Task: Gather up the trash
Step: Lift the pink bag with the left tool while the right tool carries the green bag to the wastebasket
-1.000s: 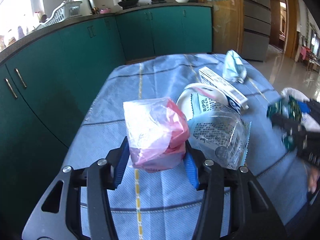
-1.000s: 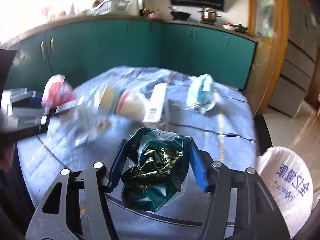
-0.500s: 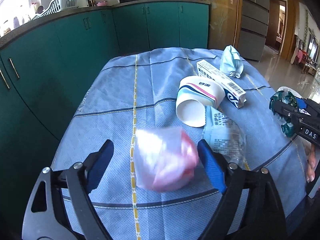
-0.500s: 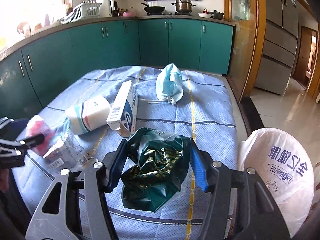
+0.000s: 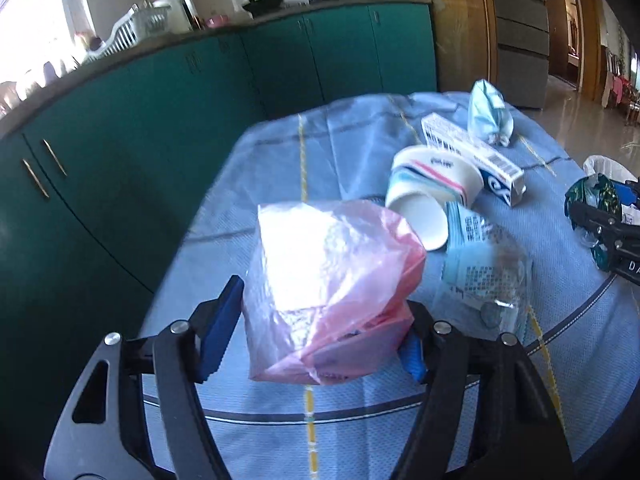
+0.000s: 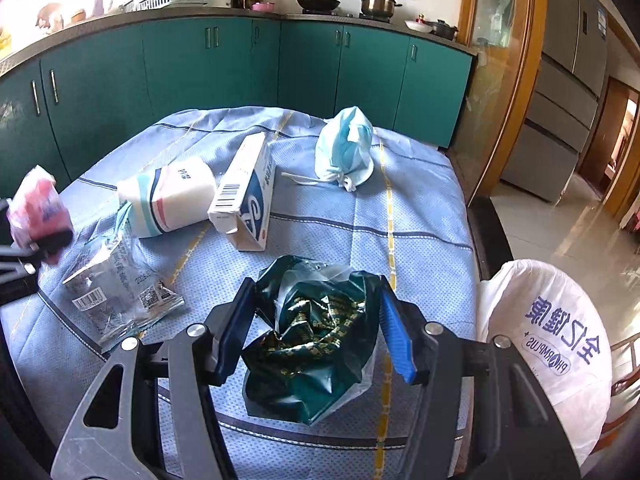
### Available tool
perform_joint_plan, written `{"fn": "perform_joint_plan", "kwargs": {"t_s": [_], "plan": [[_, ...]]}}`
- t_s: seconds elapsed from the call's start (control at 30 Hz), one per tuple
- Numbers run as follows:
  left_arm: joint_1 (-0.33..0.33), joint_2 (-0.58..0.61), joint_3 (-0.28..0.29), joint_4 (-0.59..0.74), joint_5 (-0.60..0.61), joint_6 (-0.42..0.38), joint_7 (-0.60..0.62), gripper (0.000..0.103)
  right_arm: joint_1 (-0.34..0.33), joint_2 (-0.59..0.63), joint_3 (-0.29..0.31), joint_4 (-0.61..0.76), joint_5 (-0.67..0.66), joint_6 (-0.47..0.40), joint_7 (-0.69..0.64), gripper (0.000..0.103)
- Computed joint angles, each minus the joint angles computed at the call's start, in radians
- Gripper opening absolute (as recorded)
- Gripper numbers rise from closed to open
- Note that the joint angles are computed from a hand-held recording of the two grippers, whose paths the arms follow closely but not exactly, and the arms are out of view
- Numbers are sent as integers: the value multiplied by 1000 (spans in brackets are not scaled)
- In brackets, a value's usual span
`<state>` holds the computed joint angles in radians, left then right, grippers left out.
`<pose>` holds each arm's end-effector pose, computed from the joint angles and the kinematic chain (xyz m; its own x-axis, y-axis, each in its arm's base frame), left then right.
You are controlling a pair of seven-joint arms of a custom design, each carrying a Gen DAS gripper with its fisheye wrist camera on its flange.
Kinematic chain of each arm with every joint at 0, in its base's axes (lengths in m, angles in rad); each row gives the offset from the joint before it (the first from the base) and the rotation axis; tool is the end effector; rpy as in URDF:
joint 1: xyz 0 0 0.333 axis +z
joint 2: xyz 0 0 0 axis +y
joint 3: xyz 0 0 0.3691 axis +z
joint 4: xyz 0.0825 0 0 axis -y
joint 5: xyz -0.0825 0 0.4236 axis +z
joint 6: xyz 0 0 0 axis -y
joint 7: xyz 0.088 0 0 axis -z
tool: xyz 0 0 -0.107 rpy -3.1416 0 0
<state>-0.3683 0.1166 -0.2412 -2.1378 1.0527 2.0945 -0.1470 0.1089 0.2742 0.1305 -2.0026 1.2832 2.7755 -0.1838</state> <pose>0.5098 -0.3014 0.3866 0.5309 -0.8129 -0.2394 -0.6715 -0.2312 -0.7040 0.6552 0.1117 0.3781 0.7285 -0.6810 0.0751 -0.4175 -0.5282 -0.7393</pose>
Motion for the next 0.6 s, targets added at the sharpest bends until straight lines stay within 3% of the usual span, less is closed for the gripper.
{"fn": "perform_joint_plan", "kwargs": {"t_s": [0.3,0.6], "plan": [[-73,-5,-39,72,156,-256,-67,70,-17,-22,-12,10,177,-25,-96,59],[-110,36,-36,138,222,-263,-43,70,-7,-27,-41,21,281,-12,-163,59]]}}
